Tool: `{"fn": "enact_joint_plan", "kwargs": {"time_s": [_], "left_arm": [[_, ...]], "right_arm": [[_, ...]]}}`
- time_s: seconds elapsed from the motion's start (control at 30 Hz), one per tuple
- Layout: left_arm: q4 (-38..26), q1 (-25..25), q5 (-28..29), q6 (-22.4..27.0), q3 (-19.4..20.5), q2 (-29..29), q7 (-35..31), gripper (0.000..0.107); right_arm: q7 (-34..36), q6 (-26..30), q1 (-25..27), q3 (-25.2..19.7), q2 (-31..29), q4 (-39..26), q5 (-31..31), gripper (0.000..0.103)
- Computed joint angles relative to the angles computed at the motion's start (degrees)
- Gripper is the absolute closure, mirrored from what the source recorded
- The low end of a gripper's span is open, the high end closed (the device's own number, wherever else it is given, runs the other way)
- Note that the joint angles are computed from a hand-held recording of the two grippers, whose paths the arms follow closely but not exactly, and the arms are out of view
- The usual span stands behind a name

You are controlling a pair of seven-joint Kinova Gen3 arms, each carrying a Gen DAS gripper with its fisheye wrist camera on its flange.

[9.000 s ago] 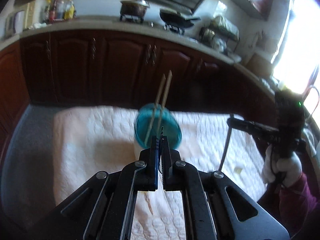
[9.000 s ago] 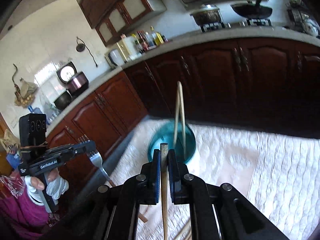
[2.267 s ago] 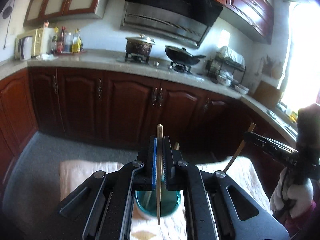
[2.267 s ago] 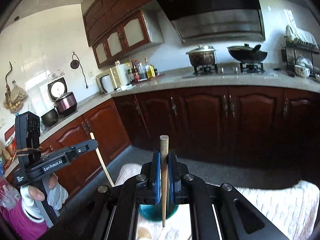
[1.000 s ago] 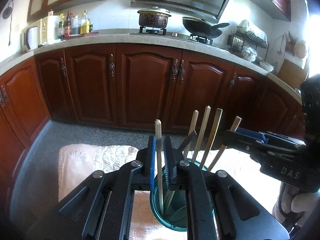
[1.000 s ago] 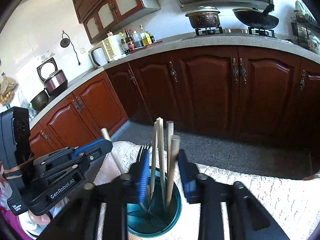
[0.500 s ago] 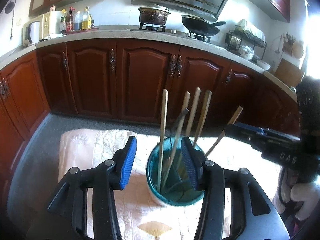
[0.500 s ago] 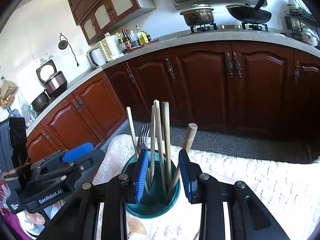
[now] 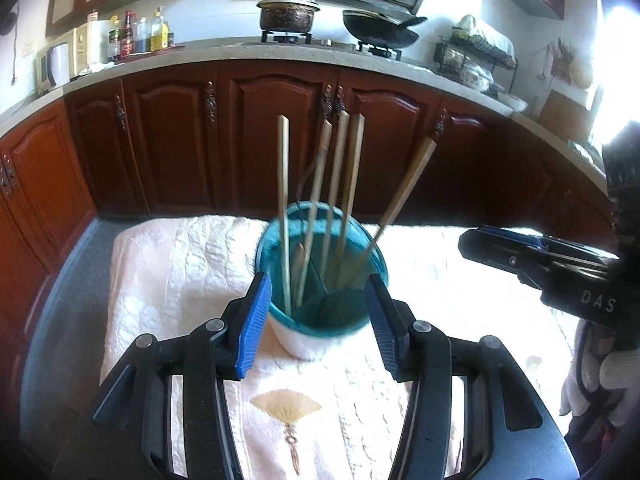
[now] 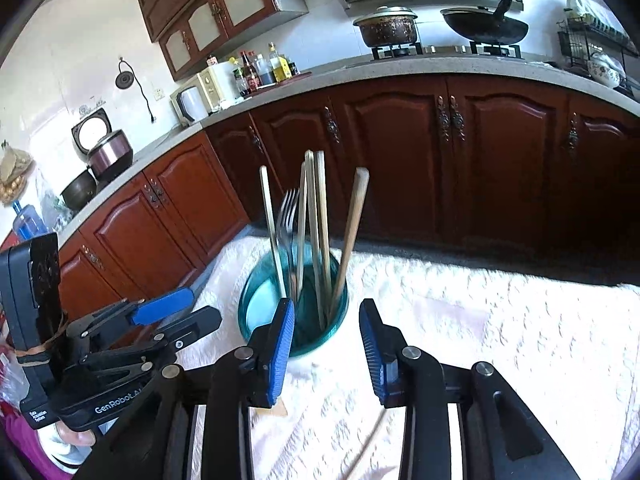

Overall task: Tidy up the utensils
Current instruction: 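Move both grippers back down to the remaining utensils on the cloth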

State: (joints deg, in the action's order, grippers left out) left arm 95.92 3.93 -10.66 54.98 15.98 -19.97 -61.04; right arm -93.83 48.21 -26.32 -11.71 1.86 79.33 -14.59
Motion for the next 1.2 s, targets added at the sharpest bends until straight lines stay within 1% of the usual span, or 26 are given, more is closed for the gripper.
{"fn": "enact_joint_plan", "kwargs": {"time_s": [0.13, 0.43, 0.6, 0.77, 0.87, 1.07, 1.2], "left_arm": [[1.0, 0.4, -0.3, 0.2, 1.6, -0.8, 0.7, 0.059], [2.4, 1.4, 0.4, 0.5, 3.6, -1.3, 2.4, 0.059], [2.4, 2.0, 0.4, 1.0, 4.2, -0.7, 3.3, 0.059], [2.8, 3.2, 1.3, 1.2, 3.5, -0.2, 3.4, 0.058], [3.0, 4.0, 2.2, 1.2, 2.5, 0.1, 3.0, 0.055], [3.8, 4.6, 2.6, 1.1, 2.1, 0.4, 3.0, 0.055], [4.9, 5.5, 4.5, 0.8, 0.3, 0.5, 2.1, 0.055]], "right_arm": [[-0.1, 0.7, 0.3, 0.2, -2.4, 3.2, 0.2, 0.071], [-1.7, 1.3, 2.1, 1.3, -7.4, 10.9, 0.0, 0.069], [-3.2, 1.2, 2.9, 1.3, -9.6, 13.5, 0.7, 0.069], [-3.9, 1.0, 3.0, 1.2, -10.7, 14.8, 1.1, 0.067], [-3.7, 1.2, 3.0, 1.5, -10.6, 15.4, 0.7, 0.066], [-3.5, 1.6, 3.4, 2.1, -10.0, 16.7, -0.5, 0.066], [-3.2, 1.9, 3.7, 2.4, -9.8, 17.8, -1.0, 0.066]]}}
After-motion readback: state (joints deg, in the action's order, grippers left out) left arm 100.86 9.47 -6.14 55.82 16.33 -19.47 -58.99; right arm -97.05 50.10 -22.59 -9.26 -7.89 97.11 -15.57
